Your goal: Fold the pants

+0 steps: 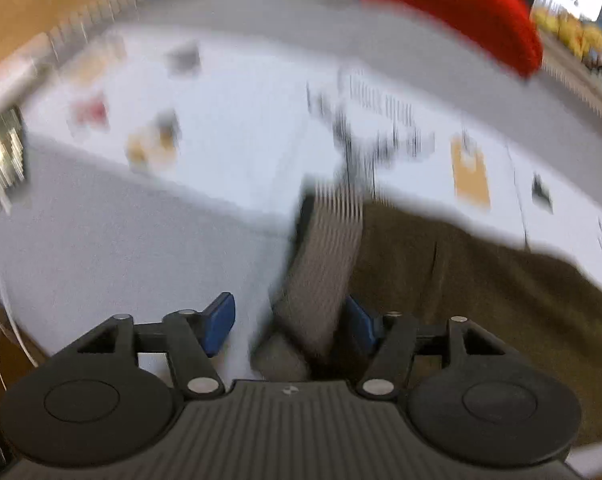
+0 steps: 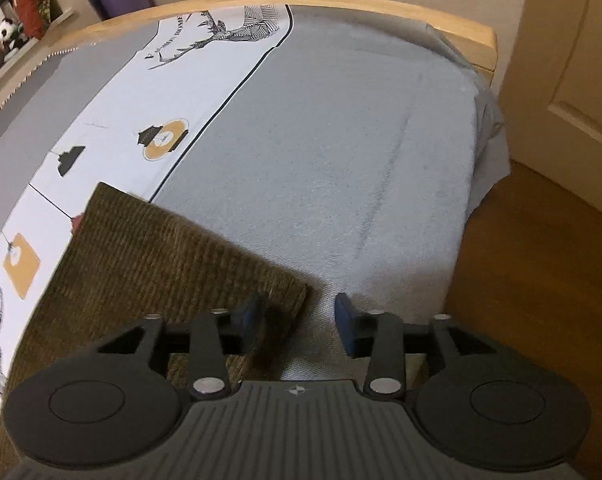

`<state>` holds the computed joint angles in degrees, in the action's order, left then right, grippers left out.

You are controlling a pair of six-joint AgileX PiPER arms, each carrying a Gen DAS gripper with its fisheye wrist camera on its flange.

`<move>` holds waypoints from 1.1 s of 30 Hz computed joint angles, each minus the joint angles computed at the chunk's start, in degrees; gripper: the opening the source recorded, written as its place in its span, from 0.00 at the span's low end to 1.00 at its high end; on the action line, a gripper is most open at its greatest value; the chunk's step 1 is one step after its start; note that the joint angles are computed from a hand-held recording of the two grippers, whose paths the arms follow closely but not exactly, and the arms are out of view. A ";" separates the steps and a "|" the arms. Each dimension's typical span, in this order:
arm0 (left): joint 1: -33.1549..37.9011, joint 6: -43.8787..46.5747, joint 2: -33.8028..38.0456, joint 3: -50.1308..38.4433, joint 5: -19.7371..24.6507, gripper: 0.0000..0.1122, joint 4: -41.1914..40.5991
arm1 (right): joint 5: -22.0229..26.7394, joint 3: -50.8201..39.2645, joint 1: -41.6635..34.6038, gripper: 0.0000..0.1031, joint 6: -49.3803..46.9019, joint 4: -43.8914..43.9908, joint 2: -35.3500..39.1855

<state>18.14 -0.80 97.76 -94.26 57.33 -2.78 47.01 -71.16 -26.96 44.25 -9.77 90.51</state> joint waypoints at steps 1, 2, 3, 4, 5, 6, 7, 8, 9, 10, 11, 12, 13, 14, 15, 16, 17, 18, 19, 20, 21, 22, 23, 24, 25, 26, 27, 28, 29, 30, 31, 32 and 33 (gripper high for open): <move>-1.55 -0.68 -2.03 2.06 -4.00 0.58 2.48 | -0.63 0.44 -0.90 0.43 -1.21 2.53 -0.28; -2.80 0.53 -3.80 3.97 -7.41 0.58 2.66 | -0.64 0.41 -1.79 0.44 -2.36 4.65 -0.30; -3.69 3.30 -4.89 5.15 -9.50 0.56 0.55 | -0.82 0.40 -2.56 0.45 -3.38 6.82 0.18; -4.36 7.91 -5.33 5.66 -9.94 0.52 -3.67 | -0.73 0.59 -3.42 0.45 -4.96 9.48 0.40; -5.52 11.09 -5.36 5.75 -9.57 0.49 -6.24 | -0.46 0.71 -4.10 0.45 -6.08 11.38 0.53; -7.14 13.57 -5.24 5.83 -9.24 0.47 -7.80 | -0.56 0.90 -4.64 0.45 -6.89 12.88 0.73; -8.92 16.56 -4.74 5.52 -8.11 0.46 -9.59 | -0.59 1.06 -4.96 0.46 -7.46 13.98 0.80; -10.78 19.27 -3.89 4.93 -6.42 0.45 -10.88 | -0.67 1.20 -5.17 0.48 -8.14 14.94 1.01; -12.56 20.48 -3.22 4.72 -5.43 0.41 -10.83 | -0.55 1.16 -5.24 0.50 -9.02 15.81 1.38; -14.90 21.36 -2.26 4.28 -4.00 0.39 -9.84 | -0.39 1.17 -5.37 0.50 -10.17 16.88 1.67; -16.69 22.09 -1.85 4.68 -3.05 0.39 -8.90 | -0.38 1.15 -5.43 0.50 -10.92 17.50 1.90; -18.76 22.27 -0.98 4.60 -2.03 0.38 -7.42 | -0.61 1.14 -5.26 0.50 -10.88 17.22 1.99; -21.05 21.89 -0.26 4.76 -1.44 0.38 -5.28 | -0.98 1.11 -4.90 0.50 -10.55 16.49 2.09; -22.92 21.17 0.11 5.45 -1.38 0.38 -3.23 | -1.06 1.43 -4.66 0.50 -10.23 15.89 1.64; -24.31 20.18 0.00 7.31 -1.51 0.38 -1.29 | -1.19 1.42 -4.49 0.49 -9.91 15.36 1.66; -25.48 18.26 0.98 7.48 -0.22 0.38 0.96 | -1.23 1.25 -4.22 0.49 -9.40 14.72 1.84; -26.35 16.67 2.14 7.46 1.06 0.38 3.13 | -1.10 0.99 -4.04 0.49 -9.20 14.23 2.10; -27.28 15.60 3.23 7.73 1.38 0.39 5.59 | -0.91 0.67 -3.62 0.49 -8.87 13.40 2.38; -28.30 15.10 2.94 9.13 -0.06 0.39 7.44 | -0.52 0.29 -2.77 0.49 -8.30 11.91 2.58; -28.83 14.65 2.72 9.71 -0.81 0.39 8.57 | -0.27 -0.05 -2.14 0.48 -8.05 10.63 2.86; -29.01 13.80 2.75 9.91 -1.14 0.39 8.98 | -0.03 -0.26 -1.72 0.45 -7.99 9.70 2.98; -29.02 12.95 2.88 10.07 -1.16 0.39 9.13 | 0.12 -0.38 -1.36 0.44 -7.85 8.95 3.01; -28.99 12.80 2.81 10.37 -1.34 0.39 9.21 | 0.09 -0.40 -1.25 0.39 -7.95 8.70 3.00; -29.12 12.78 3.00 9.86 -0.98 0.39 9.36 | -0.22 -0.34 -1.36 0.31 -8.36 9.04 3.03; -29.00 12.89 2.93 10.07 -1.08 0.39 9.31 | -0.60 -0.15 -1.66 0.29 -9.13 9.82 2.93; -28.99 12.81 2.85 10.24 -1.14 0.39 9.27 | -0.84 -0.06 -1.70 0.24 -9.24 9.87 2.94; -28.86 12.99 2.68 10.65 -1.40 0.39 9.20 | -0.95 0.04 -1.77 0.23 -9.67 10.10 2.86; -28.67 13.30 2.37 11.26 -1.75 0.39 9.06 | -0.97 0.00 -1.60 0.22 -9.71 9.85 2.88; -28.56 13.41 2.30 11.21 -1.63 0.39 8.92 | -0.94 -0.06 -1.36 0.20 -9.61 9.45 2.84; -28.65 13.24 3.01 10.31 -1.35 0.39 8.90 | -0.89 -0.06 -1.13 0.19 -9.35 9.16 2.70; -28.47 13.38 2.92 10.53 -1.44 0.39 8.74 | -0.96 -0.02 -1.06 0.18 -9.14 9.03 2.57; -28.17 13.67 3.06 10.46 -1.50 0.39 8.57 | -1.05 0.10 -1.07 0.16 -8.87 9.05 2.35; -28.39 13.41 3.89 9.21 -1.02 0.39 8.73 | -1.23 0.30 -1.16 0.15 -8.60 9.24 2.11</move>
